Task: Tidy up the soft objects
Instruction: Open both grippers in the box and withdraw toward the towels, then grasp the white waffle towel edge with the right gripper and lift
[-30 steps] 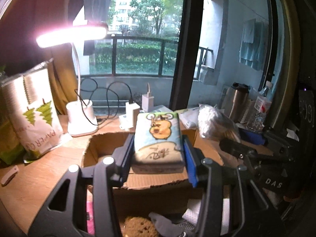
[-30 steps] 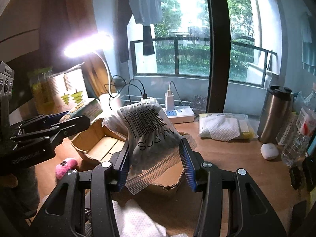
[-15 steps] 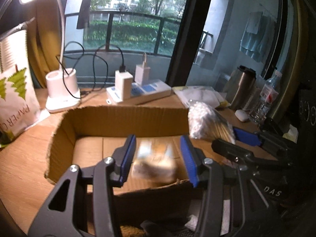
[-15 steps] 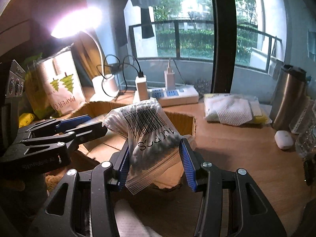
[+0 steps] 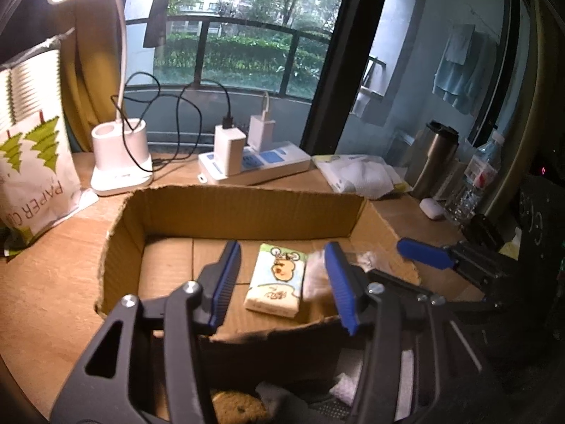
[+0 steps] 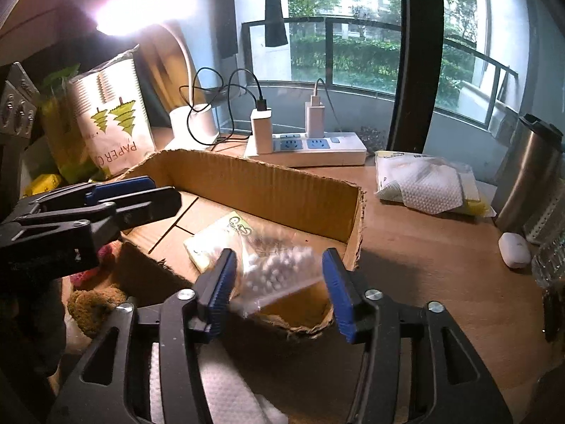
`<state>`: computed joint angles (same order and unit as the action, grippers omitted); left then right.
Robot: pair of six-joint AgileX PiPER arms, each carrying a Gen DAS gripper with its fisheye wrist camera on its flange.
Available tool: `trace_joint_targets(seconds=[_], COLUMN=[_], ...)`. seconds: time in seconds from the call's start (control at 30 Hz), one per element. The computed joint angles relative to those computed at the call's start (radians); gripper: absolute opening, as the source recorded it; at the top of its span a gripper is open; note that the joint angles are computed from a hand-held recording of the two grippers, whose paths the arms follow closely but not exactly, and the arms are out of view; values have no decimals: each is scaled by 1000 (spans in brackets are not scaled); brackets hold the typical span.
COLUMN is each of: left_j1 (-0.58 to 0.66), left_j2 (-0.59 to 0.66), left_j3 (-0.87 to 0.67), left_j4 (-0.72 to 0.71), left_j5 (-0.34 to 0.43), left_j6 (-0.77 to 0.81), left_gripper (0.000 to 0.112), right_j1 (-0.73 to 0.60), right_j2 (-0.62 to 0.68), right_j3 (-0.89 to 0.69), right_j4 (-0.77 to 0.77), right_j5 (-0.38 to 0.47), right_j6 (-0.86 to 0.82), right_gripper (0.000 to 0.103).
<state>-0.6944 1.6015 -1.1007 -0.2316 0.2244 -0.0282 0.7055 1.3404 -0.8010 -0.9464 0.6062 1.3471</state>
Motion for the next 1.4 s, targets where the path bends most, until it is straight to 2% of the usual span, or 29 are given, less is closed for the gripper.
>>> trace_joint_targets(seconds=[0.1, 0.2, 0.27, 0.33, 0.47, 0.7, 0.93, 1.13, 1.4], left_j1=[-1, -2, -6, -12, -30, -37, -45, -50, -67], left_j2=[-36, -74, -104, -140, -206, -314, -388, -424, -444], left_j3=[20, 44, 65, 91, 136, 213, 276, 337, 416], left_j4=[58, 58, 65, 51, 128, 179, 217, 211, 268], left_j5=[-3, -3, -8, -19, -20, -13, 5, 6, -11], left_j6=[-57, -60, -67, -56, -128, -170, -200, -202, -282], left_gripper=[53, 57, 67, 70, 70, 74, 75, 75, 75], right_j1=[28, 73, 115, 153, 235, 383, 493, 557, 586], right_j2=[-17, -37, -51, -65, -80, -101, -101, -96, -64], right_j3=[1, -4, -9, -12, -28, -50, -64, -50, 8], right_j4=[-28, -39, -44, -48, -58, -76, -86, -73, -31], right_j5=[31, 82, 128, 170, 259, 416, 533, 587, 526], right_j6=[39, 61, 77, 96, 139, 220, 288, 345, 413], right_gripper=[69, 69, 69, 69, 69, 69, 69, 69, 69])
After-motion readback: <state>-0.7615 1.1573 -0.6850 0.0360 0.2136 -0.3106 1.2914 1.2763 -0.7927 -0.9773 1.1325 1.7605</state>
